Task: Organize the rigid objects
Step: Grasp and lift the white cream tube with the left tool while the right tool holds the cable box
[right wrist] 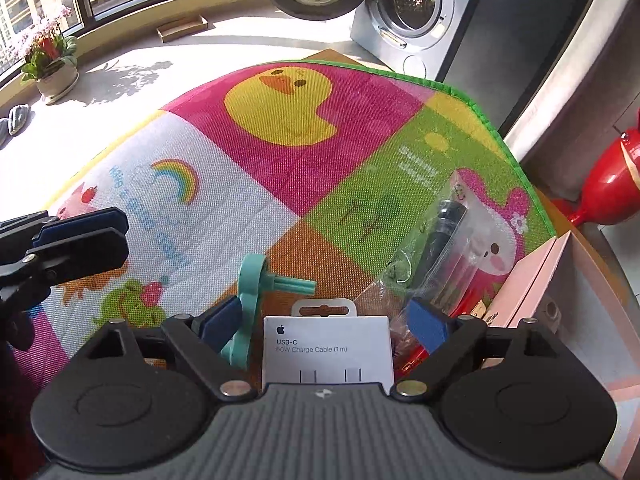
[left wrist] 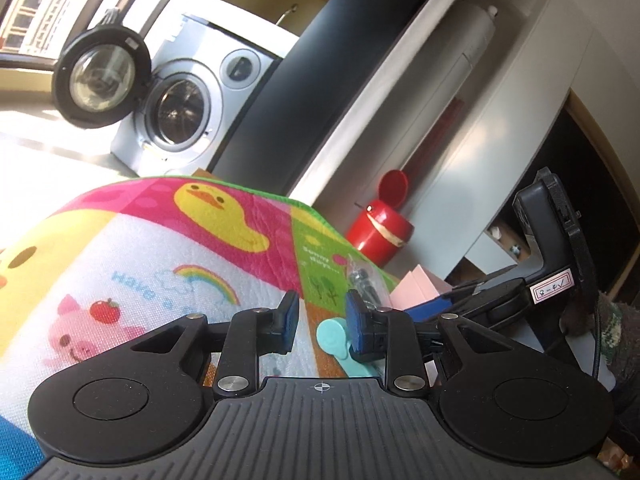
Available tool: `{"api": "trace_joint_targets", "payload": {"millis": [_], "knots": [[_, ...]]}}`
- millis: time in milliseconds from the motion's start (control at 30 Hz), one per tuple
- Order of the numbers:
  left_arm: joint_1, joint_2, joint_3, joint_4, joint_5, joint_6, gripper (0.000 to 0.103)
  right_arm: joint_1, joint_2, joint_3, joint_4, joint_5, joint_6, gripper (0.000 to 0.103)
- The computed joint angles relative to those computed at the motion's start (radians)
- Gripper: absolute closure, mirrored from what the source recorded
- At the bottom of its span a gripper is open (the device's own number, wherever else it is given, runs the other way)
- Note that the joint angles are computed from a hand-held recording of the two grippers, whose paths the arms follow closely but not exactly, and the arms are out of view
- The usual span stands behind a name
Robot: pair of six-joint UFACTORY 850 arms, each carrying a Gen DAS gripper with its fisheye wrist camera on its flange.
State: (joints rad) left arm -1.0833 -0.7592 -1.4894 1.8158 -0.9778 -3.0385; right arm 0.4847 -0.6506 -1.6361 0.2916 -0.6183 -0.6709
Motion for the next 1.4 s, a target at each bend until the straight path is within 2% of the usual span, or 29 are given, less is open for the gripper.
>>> {"api": "trace_joint_targets", "payload": {"millis": [33, 67, 100, 167, 267, 333, 400, 467, 533, 600, 700, 767, 867, 1000, 1100, 1167, 1233, 1300, 1400], "knots": [[0.001, 0.006, 0.011, 0.007, -0.004, -0.028, 0.075, 0.000, -0.007, -0.004, 0.001, -0.026, 0.021, 0.015], [0.003, 0.010, 0.019, 0.012, -0.006, -0.047, 0.075, 0.000, 0.007, 0.023, 0.024, -0.013, 0.007, 0.016], [0.003, 0.012, 0.023, 0.017, -0.008, -0.058, 0.075, 0.001, 0.022, 0.051, 0.036, -0.006, -0.003, 0.024], [0.002, 0.015, 0.025, 0.021, -0.016, -0.056, 0.075, 0.003, 0.079, 0.135, 0.092, 0.039, -0.067, 0.024], [-0.004, 0.019, 0.028, 0.040, -0.018, -0.050, 0.075, -0.016, 0.200, 0.290, 0.270, 0.101, -0.275, 0.025], [-0.005, 0.024, 0.026, 0.066, 0.021, -0.044, 0.075, -0.048, 0.283, 0.391, 0.413, 0.128, -0.412, 0.025], [-0.004, 0.026, 0.012, 0.113, 0.106, -0.028, 0.075, -0.087, 0.360, 0.486, 0.534, 0.164, -0.517, 0.025], [-0.004, 0.013, -0.039, 0.111, 0.224, 0.079, 0.075, -0.126, 0.429, 0.581, 0.662, 0.239, -0.635, 0.025], [-0.013, -0.018, -0.117, 0.042, 0.291, 0.278, 0.075, -0.162, 0.473, 0.653, 0.761, 0.321, -0.718, 0.025], [-0.028, -0.061, -0.203, -0.067, 0.290, 0.476, 0.075, -0.192, 0.492, 0.690, 0.793, 0.375, -0.712, 0.025], [-0.028, -0.081, -0.252, -0.116, 0.318, 0.549, 0.075, -0.242, 0.500, 0.733, 1.001, 0.431, -0.879, 0.024], [-0.024, -0.103, -0.307, -0.243, 0.356, 0.698, 0.075, -0.278, 0.496, 0.753, 1.160, 0.410, -1.007, 0.023], [-0.025, -0.151, -0.410, -0.476, 0.366, 0.993, 0.075, -0.313, 0.512, 0.803, 1.474, 0.358, -1.300, 0.023], [-0.020, -0.193, -0.504, -0.665, 0.367, 1.266, 0.075, -0.332, 0.561, 0.898, 1.801, 0.276, -1.656, 0.023], [-0.010, -0.265, -0.643, -0.872, 0.302, 1.550, 0.074, -0.312, 0.618, 0.975, 2.067, 0.243, -1.970, 0.022], [-0.003, -0.313, -0.727, -0.962, 0.257, 1.673, 0.067, -0.300, 0.648, 1.018, 2.205, 0.200, -2.140, 0.021], [0.007, -0.335, -0.765, -1.024, 0.261, 1.740, 0.062, -0.295, 0.666, 1.047, 2.231, 0.160, -2.190, 0.020], [0.020, -0.363, -0.813, -1.112, 0.262, 1.804, 0.062, -0.300, 0.673, 1.058, 2.132, 0.128, -2.126, 0.020], [0.020, -0.395, -0.861, -1.105, 0.236, 1.797, 0.064, -0.289, 0.671, 1.071, 2.045, 0.092, -2.093, 0.020]]}}
